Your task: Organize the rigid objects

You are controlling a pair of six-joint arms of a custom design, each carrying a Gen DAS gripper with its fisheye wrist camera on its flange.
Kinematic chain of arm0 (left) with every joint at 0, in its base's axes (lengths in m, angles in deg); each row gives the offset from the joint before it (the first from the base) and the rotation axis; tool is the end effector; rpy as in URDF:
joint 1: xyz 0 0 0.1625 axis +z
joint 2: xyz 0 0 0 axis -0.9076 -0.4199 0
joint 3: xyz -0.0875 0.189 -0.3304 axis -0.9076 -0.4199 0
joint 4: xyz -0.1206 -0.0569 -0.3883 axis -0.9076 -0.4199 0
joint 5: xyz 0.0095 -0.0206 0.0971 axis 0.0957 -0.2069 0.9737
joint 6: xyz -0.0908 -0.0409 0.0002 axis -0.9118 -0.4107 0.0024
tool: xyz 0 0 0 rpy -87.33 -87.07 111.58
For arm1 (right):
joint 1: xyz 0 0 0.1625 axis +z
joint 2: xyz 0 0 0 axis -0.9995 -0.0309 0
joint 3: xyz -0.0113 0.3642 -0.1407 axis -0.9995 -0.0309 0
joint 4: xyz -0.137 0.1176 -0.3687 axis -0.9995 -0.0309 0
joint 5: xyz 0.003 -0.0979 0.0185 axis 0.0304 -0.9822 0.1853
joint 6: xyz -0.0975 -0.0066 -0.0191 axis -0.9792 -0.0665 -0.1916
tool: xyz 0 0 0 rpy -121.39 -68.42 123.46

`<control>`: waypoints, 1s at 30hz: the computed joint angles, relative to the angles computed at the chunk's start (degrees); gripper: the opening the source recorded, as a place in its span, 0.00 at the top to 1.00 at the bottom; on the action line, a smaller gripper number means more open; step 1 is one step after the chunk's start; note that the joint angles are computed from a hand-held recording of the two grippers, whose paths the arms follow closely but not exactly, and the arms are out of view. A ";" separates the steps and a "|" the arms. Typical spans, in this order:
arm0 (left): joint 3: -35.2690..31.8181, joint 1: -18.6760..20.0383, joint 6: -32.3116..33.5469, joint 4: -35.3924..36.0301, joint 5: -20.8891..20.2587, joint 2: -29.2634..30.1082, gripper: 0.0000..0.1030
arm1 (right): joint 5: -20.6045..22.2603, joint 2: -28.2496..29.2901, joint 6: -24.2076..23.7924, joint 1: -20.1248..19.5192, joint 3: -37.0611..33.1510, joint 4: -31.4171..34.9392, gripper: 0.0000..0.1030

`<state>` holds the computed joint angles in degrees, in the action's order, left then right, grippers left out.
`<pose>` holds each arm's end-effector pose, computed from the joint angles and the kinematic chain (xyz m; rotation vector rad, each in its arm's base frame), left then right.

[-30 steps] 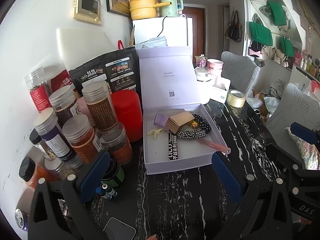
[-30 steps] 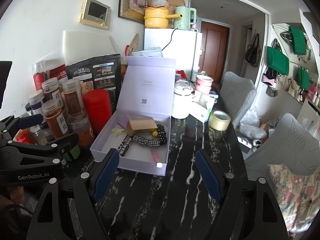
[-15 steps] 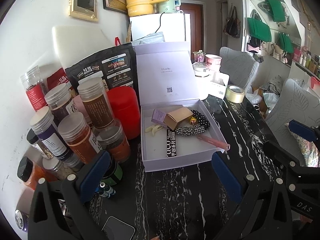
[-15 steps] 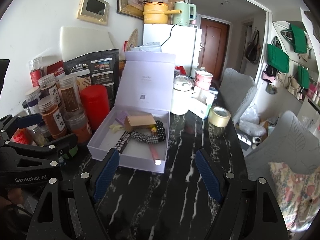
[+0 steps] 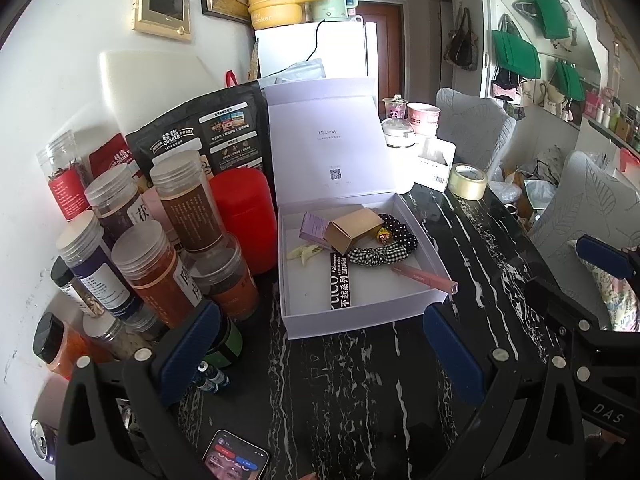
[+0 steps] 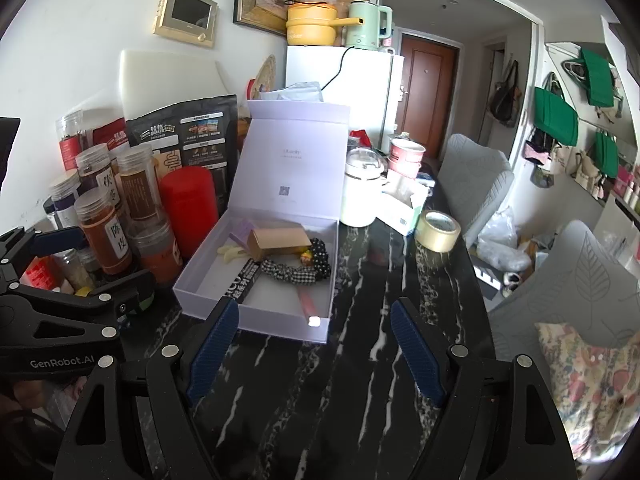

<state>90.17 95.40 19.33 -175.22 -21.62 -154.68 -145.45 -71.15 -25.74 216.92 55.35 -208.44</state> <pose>-0.2211 -0.3899 0.3169 0.3033 2.0624 -1.0018 0.4193 -0.4213 0.1358 0.8609 -2.2026 0.8679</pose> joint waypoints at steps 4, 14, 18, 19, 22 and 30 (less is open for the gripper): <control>0.08 -0.04 -0.09 -0.05 -0.06 -0.06 0.00 | -0.11 0.04 0.03 0.02 0.05 -0.10 0.23; 0.34 0.30 -0.30 -0.50 -1.30 0.33 0.00 | -0.73 -0.82 0.45 -0.06 1.42 -0.08 0.23; 0.49 0.37 0.90 -1.77 -1.86 0.59 0.00 | -1.13 -1.20 0.99 -0.29 1.69 0.57 0.23; 0.53 0.34 0.99 -1.88 -1.89 0.62 0.00 | -1.16 -1.21 1.07 -0.33 1.66 0.69 0.23; 0.50 0.41 1.30 -2.29 -1.98 0.79 0.00 | -1.51 -1.21 1.35 -0.36 1.54 1.05 0.23; 0.25 0.85 1.83 -2.95 -2.54 1.32 0.00 | -1.48 -1.39 1.69 -0.62 1.52 1.58 0.23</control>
